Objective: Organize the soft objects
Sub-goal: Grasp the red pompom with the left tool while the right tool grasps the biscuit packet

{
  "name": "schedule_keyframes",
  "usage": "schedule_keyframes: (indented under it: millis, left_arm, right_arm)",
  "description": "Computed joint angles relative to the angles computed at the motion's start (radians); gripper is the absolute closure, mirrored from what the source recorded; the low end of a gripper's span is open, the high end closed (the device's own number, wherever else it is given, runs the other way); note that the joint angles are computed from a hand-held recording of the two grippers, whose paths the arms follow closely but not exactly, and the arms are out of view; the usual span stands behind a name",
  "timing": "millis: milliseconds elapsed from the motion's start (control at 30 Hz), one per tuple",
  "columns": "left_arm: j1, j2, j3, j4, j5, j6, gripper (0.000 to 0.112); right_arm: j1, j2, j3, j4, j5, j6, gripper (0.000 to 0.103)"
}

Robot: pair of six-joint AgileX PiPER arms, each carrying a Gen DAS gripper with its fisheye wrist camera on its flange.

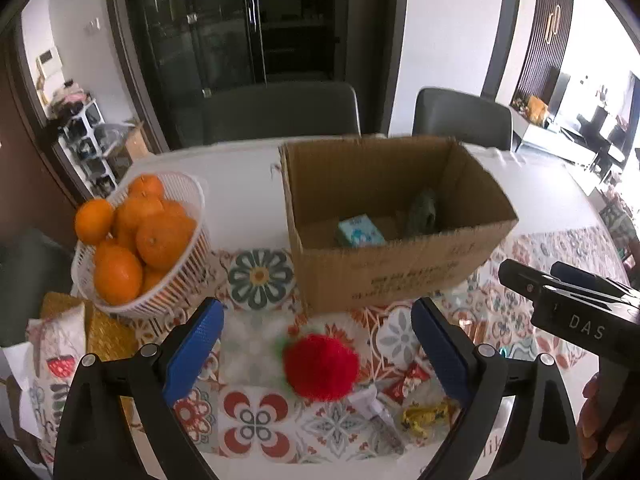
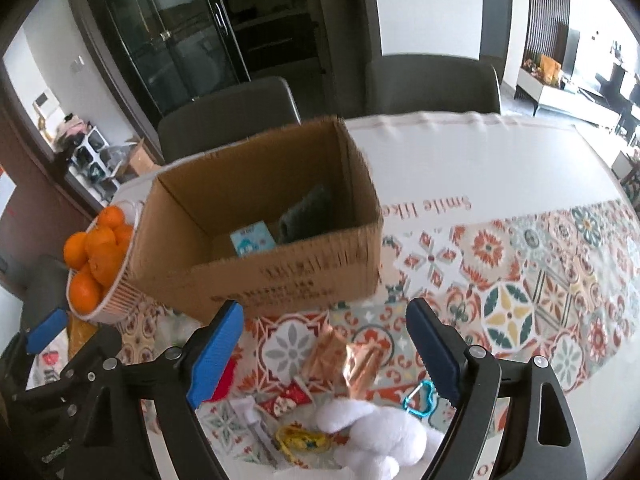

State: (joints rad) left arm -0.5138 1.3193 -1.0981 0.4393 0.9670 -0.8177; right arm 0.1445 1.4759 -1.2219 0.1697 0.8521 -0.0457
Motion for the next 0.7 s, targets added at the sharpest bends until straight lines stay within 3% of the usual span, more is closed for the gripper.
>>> schedule_keyframes:
  millis: [700]
  left_arm:
    - [0.077,0.138,0.136,-0.149,-0.142,0.059,0.016]
  right_arm:
    - [-0.020,0.165,0.129,0.057,-0.048,-0.017,0.017]
